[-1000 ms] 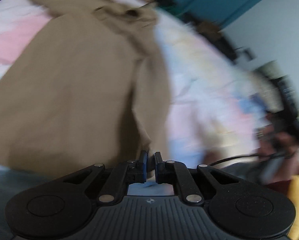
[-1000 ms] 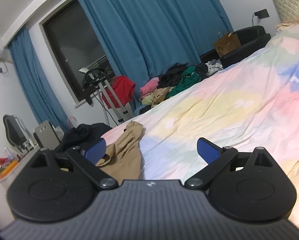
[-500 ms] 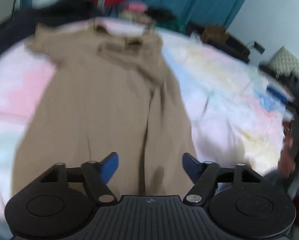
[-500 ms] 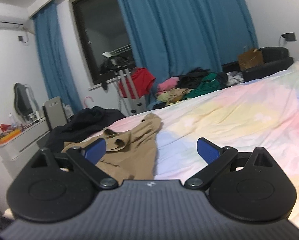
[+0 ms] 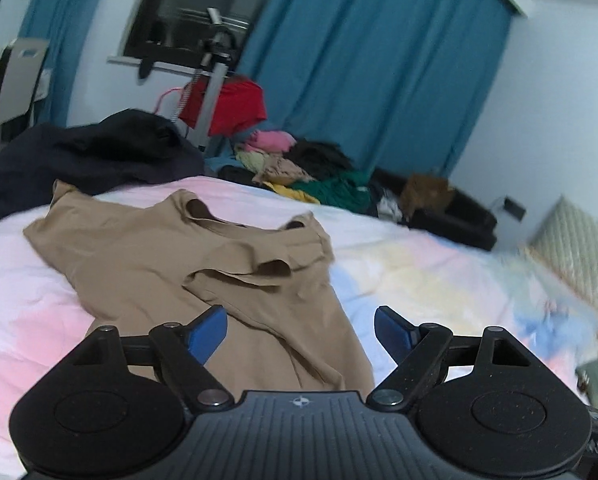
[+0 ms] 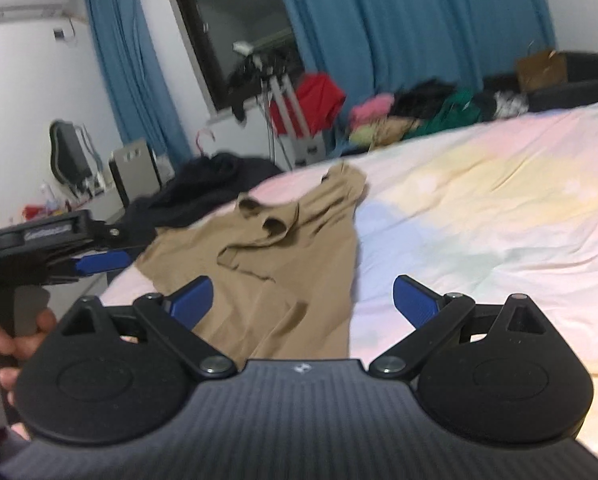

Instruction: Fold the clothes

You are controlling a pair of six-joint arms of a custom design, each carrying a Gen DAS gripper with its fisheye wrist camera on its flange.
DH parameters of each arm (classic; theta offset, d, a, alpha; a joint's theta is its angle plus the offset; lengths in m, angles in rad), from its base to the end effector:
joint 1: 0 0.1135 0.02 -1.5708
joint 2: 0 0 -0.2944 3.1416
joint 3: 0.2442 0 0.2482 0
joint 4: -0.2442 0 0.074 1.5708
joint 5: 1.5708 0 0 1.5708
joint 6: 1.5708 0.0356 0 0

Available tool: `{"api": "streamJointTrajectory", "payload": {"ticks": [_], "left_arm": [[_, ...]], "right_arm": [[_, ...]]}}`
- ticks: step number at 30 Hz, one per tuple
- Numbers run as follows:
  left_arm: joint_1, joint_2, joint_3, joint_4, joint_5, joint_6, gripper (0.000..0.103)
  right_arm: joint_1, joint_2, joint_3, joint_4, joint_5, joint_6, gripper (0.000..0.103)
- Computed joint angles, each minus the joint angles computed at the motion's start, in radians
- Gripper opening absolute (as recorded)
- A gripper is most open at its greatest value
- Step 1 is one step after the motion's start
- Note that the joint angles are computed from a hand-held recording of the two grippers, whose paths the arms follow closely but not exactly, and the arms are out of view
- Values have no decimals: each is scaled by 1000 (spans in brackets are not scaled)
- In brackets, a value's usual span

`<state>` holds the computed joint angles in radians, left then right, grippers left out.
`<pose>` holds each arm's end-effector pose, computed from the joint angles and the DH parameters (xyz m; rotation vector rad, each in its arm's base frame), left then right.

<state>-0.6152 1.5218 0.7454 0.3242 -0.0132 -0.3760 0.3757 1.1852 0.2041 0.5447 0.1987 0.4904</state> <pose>0.2600 -0.1832 0.2337 0.2394 2.0638 -0.6064 0.1810 0.0638 0.1735 0.2429 2.0012 0.3558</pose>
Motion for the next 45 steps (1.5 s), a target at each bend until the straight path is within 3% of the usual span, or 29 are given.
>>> {"api": "streamJointTrajectory", "payload": {"ticks": [4,9,12,14,18,20,23,30,34,35,36,37,39,42,45], "left_arm": [[111,15,-80,125,45,49,83],[238,83,-106,220,69,129,84],[319,131,-78,219,138,99,84],[348,147,-68,205,148,64,84],[379,174,-64,209,168,67,84],[384,185,-62,215,168,74,84],[397,211,-47,220,179,54,84],[407,214,-47,219,183,22,84],[388,216,-53,225,169,55,84],[384,219,-53,228,164,61,84],[381,221,-51,226,158,62,84],[381,224,-49,223,158,63,84],[384,231,-42,218,163,63,84],[378,232,-42,212,156,66,84],[364,223,-49,212,155,81,84]], "right_arm": [[-84,294,240,-38,-159,-16,93],[-107,659,623,-126,-205,-29,93],[-106,843,850,-197,-156,-1,92],[-94,938,984,-267,-75,-19,71],[-79,1092,1268,-480,-38,-36,55],[-69,1138,1374,-543,-14,-70,21],[-64,1185,1505,-600,10,-125,11],[-63,1297,1785,-686,40,-195,9],[-73,1356,1908,-770,-41,-173,12],[-76,1366,1934,-802,-71,-154,17],[-77,1350,1910,-800,-95,-143,27],[-76,1319,1853,-770,-116,-136,59],[-74,1194,1626,-620,-154,-132,95],[-72,990,1304,-436,-196,-111,95],[-54,751,974,-289,-159,-132,95]]}}
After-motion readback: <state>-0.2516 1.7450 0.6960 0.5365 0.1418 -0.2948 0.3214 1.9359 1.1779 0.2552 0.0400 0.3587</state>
